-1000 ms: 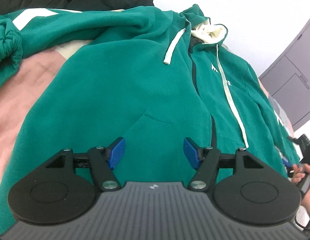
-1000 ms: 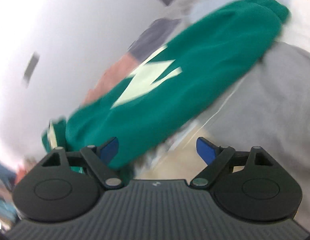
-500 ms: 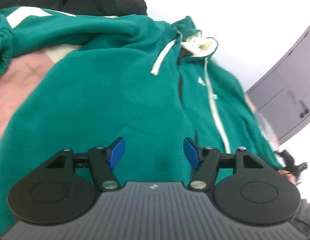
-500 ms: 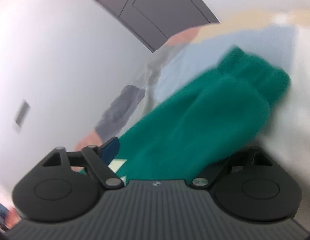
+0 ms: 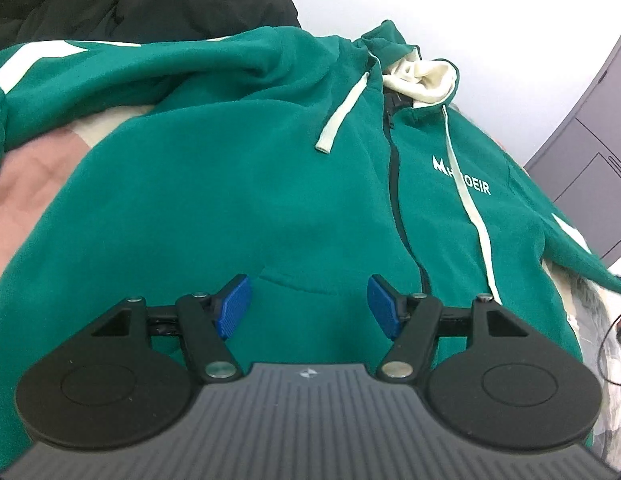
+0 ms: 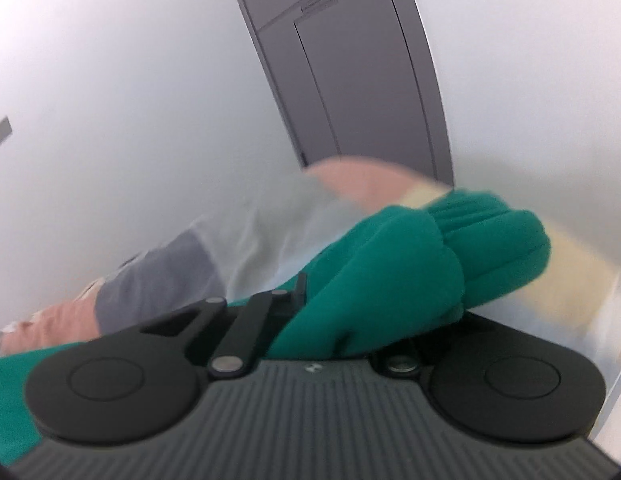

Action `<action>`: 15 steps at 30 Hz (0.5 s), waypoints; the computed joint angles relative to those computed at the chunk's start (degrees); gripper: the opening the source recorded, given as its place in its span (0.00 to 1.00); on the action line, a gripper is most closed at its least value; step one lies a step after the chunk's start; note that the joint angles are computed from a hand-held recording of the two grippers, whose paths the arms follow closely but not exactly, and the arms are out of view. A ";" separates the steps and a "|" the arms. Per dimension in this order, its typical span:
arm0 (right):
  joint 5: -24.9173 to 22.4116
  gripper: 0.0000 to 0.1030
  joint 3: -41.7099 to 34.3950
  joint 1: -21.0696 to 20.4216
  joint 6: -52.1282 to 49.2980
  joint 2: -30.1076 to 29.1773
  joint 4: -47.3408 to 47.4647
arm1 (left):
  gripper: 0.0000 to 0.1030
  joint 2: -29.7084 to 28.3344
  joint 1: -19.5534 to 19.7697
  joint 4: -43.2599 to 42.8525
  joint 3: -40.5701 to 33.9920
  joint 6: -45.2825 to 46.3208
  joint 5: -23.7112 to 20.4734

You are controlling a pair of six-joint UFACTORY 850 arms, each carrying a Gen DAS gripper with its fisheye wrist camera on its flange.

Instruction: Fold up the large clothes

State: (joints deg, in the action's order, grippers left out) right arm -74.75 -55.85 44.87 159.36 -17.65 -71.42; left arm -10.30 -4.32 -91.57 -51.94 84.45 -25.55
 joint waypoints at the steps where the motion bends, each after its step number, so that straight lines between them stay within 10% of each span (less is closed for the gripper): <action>1: -0.91 0.10 -0.74 0.10 -1.71 0.33 -0.08 | 0.68 -0.05 0.14 0.40 -0.12 -0.50 -0.14; 15: -8.05 0.10 -33.31 8.82 -34.23 -8.87 -13.66 | 0.68 4.03 4.43 1.22 1.35 -0.05 -4.49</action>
State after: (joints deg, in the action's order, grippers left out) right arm -82.79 -89.16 53.69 125.13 -26.52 -85.07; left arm -6.28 0.11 -90.35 -50.59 84.40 -30.04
